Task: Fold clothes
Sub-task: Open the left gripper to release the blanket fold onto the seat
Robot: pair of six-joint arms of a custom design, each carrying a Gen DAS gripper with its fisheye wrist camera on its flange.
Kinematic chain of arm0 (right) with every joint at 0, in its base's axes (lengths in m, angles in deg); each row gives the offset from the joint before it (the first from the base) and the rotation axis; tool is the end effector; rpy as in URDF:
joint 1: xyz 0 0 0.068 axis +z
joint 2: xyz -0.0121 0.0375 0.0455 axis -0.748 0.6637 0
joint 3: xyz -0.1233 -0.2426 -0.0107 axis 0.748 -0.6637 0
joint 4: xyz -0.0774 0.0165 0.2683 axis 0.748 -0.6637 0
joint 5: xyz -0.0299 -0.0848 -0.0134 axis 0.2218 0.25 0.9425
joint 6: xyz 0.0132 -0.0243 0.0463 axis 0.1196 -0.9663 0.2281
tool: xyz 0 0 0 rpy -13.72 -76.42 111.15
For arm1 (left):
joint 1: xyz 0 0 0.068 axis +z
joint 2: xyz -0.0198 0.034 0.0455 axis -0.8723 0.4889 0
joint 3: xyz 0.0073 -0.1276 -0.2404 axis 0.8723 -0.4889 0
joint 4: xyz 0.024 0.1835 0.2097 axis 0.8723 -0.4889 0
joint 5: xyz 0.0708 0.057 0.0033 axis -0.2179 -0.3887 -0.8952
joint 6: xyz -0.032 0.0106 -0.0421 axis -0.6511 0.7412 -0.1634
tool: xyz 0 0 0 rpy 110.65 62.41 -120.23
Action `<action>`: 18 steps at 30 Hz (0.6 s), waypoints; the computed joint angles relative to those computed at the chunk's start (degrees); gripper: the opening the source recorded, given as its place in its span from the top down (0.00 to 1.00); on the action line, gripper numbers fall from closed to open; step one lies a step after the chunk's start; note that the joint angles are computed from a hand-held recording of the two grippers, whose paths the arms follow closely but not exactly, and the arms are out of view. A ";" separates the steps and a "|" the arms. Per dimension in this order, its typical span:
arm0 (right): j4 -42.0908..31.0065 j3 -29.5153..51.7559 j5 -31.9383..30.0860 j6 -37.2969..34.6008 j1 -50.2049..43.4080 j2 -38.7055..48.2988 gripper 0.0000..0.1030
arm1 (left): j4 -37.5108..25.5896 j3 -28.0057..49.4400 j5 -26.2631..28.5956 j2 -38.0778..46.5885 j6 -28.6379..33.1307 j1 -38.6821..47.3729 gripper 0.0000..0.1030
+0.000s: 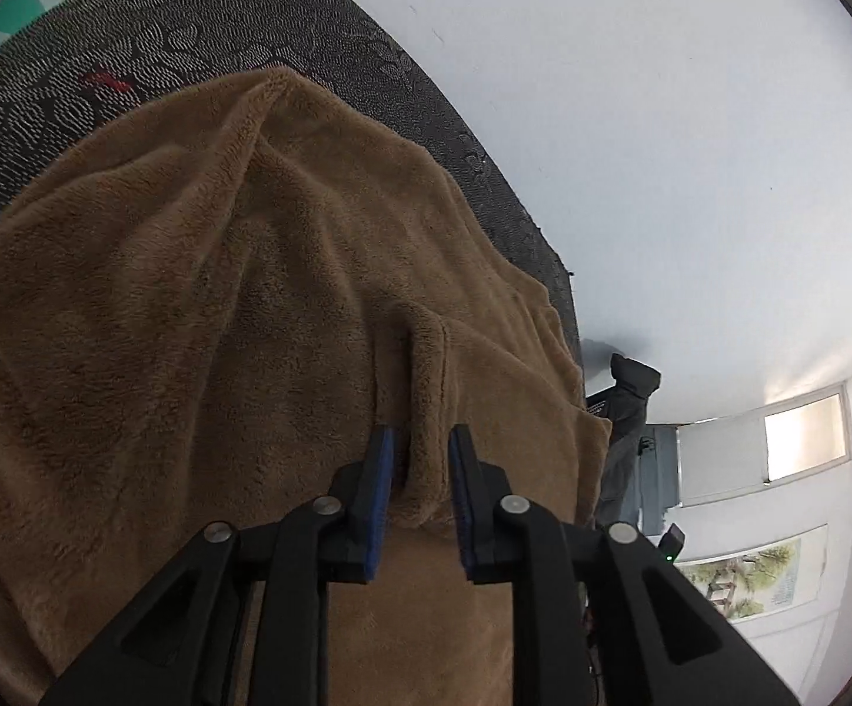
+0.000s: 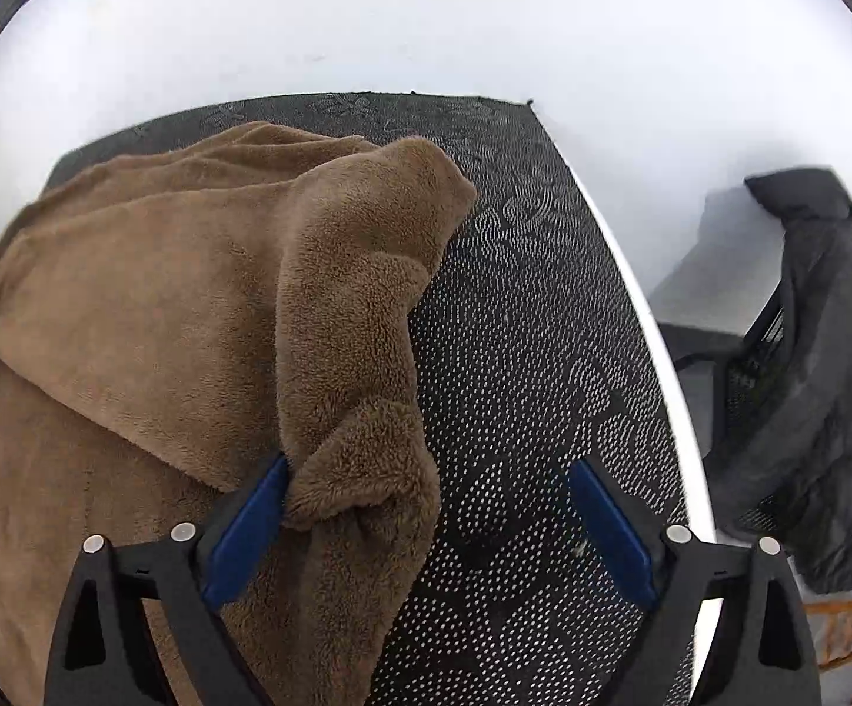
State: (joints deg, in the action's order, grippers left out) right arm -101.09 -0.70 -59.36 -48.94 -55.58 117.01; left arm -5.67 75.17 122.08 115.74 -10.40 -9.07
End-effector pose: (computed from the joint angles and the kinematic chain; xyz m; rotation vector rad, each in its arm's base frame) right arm 0.4404 -0.0475 0.1701 -0.6067 2.4790 0.0247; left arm 0.1126 0.0963 0.2717 -1.0381 2.1254 -0.9802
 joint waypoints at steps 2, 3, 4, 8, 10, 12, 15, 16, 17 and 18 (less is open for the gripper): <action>1.88 -1.52 0.80 0.01 0.45 -0.88 0.07 | 4.57 -1.95 2.03 -0.64 -4.77 -2.11 0.23; 2.34 -1.91 0.76 0.25 0.42 -1.07 0.07 | 7.44 -3.17 3.27 -1.32 -7.81 -3.16 0.18; 2.34 -2.04 0.36 0.56 0.16 -1.13 0.07 | 10.30 -4.09 3.75 -1.77 -10.66 -4.30 0.18; 1.94 -1.64 -1.22 1.50 -0.72 -0.67 0.07 | 19.55 -6.34 0.78 -1.80 -18.82 -10.35 0.18; 3.02 -1.87 -0.87 1.65 -0.24 -0.54 0.07 | 22.31 -6.82 -2.56 -0.62 -20.81 -14.32 0.19; 4.78 -3.33 -0.56 1.03 -0.10 -1.25 0.07 | 24.42 -7.13 -6.15 -0.11 -22.56 -18.21 0.36; 5.41 -4.06 -1.18 1.18 -0.12 -1.61 0.07 | 24.52 -7.32 -10.38 -0.19 -24.48 -21.71 0.91; 5.24 -3.69 -1.70 1.30 -0.29 -1.24 0.07 | 24.31 -7.57 -11.08 -0.43 -25.22 -22.27 0.91; 5.07 -3.32 -2.21 1.42 -0.46 -0.87 0.07 | 22.93 -7.29 -12.53 -2.63 -25.11 -22.52 0.91; 4.91 -2.98 -2.71 1.53 -0.63 -0.53 0.06 | 21.34 -6.83 -14.08 -5.01 -24.81 -22.71 0.91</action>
State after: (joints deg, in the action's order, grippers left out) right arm -96.18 -3.68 -62.08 -47.41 -56.21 116.47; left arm 15.67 68.34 108.00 110.73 -35.22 -31.78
